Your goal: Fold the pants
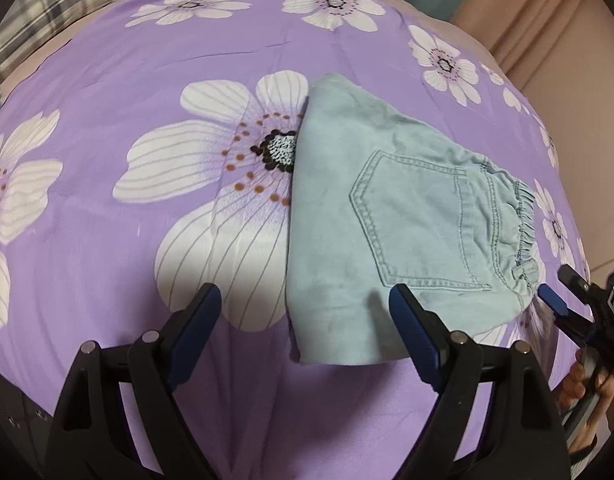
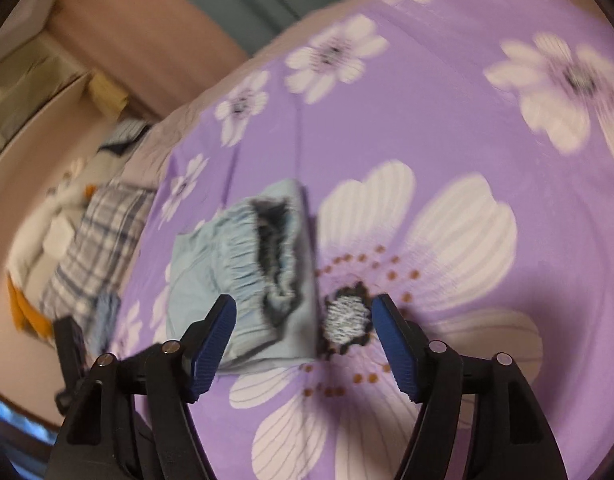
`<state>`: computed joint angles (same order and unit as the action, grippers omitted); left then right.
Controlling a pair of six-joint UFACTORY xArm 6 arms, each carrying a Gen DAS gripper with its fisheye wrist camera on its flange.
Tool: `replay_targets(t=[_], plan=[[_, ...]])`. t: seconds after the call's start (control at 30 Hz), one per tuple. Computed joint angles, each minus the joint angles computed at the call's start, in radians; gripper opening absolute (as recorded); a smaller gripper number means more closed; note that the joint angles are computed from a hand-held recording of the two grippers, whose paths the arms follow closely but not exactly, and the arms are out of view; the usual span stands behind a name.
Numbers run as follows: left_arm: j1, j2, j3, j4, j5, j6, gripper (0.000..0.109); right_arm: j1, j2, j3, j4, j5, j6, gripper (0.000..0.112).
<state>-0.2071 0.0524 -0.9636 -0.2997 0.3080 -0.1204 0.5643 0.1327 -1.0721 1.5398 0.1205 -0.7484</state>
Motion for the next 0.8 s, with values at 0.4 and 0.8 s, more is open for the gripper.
replay_targets(t=[0.4, 0.8], plan=[[0.021, 0.05, -0.076, -0.056, 0.002, 0.163, 0.086, -0.004, 0.078, -0.054, -0.305, 0.065, 0.321, 0.071], [0.028, 0.153, -0.2, -0.209, 0.053, 0.308, 0.086, -0.028, 0.164, -0.159, -0.55, 0.133, 0.518, 0.073]])
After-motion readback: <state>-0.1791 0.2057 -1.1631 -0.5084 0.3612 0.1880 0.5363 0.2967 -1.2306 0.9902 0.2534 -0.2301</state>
